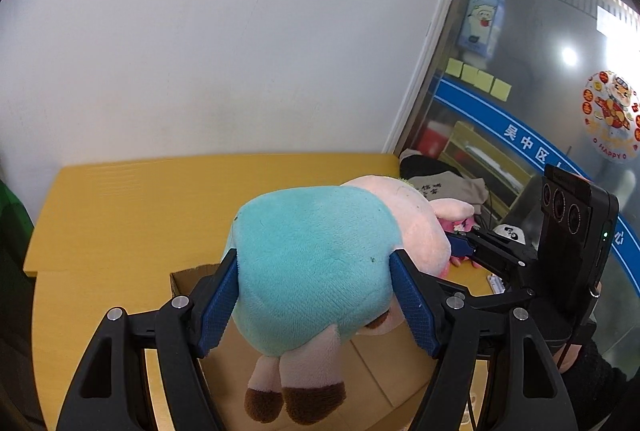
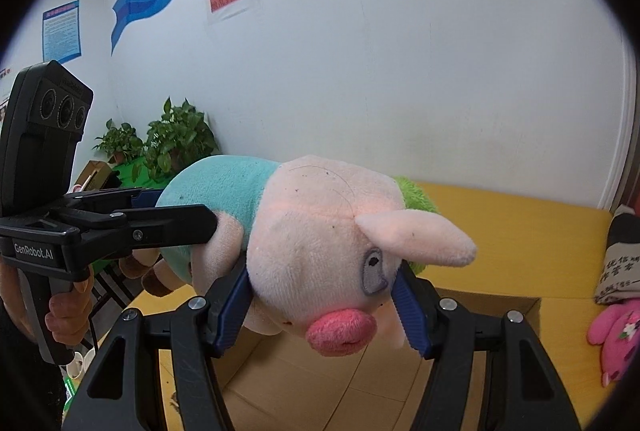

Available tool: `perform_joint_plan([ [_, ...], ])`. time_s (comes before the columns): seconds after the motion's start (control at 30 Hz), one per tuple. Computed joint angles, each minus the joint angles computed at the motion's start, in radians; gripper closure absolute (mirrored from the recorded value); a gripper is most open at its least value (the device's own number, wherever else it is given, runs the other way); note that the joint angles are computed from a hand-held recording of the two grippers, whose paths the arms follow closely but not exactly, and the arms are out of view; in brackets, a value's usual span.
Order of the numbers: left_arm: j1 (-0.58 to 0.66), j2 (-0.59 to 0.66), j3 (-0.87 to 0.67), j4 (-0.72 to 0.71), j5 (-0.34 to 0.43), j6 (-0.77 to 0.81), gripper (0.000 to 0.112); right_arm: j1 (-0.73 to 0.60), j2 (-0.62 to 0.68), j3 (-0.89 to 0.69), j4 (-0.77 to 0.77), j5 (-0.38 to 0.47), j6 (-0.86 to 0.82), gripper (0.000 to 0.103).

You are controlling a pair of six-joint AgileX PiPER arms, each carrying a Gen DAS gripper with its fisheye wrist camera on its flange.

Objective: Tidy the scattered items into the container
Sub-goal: 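Lift the plush pig with the right gripper over the cardboard box, then lower the pig into the box and open the right gripper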

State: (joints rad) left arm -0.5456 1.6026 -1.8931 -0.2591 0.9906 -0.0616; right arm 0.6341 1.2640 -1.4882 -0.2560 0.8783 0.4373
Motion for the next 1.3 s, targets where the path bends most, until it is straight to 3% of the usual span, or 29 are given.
perform_joint_plan([
  [0.3, 0.063, 0.206, 0.018, -0.072, -0.056, 0.060, 0.034, -0.207, 0.159, 0.175, 0.292, -0.255, -0.214, 0.039],
  [0.47, 0.096, 0.314, 0.040, -0.117, -0.082, 0.077, 0.034, -0.227, 0.266, 0.237, 0.346, -0.361, -0.247, 0.039],
  [0.67, 0.083, 0.424, 0.005, -0.056, -0.065, 0.018, 0.035, -0.219, 0.417, 0.228, 0.366, -0.416, -0.236, 0.038],
  [0.8, 0.090, 0.415, 0.038, -0.045, -0.103, -0.016, 0.032, -0.194, 0.463, 0.213, 0.287, -0.424, -0.135, 0.024],
  [0.93, 0.102, 0.349, 0.106, -0.014, -0.139, -0.046, 0.031, -0.174, 0.430, 0.210, 0.210, -0.382, -0.100, 0.021],
  [1.03, 0.122, 0.243, 0.213, -0.024, -0.190, -0.029, 0.029, -0.180, 0.328, 0.269, 0.124, -0.367, 0.002, 0.021],
  [1.1, 0.127, 0.145, 0.297, -0.023, -0.223, -0.018, 0.022, -0.202, 0.226, 0.308, 0.195, -0.351, -0.051, 0.021],
  [1.23, 0.054, -0.052, 0.442, 0.136, -0.277, -0.099, 0.010, -0.234, -0.010, 0.368, 0.304, -0.249, -0.159, 0.021],
  [1.3, -0.021, -0.152, 0.511, 0.275, -0.287, -0.200, 0.010, -0.218, -0.128, 0.383, 0.268, -0.171, -0.125, 0.019],
])
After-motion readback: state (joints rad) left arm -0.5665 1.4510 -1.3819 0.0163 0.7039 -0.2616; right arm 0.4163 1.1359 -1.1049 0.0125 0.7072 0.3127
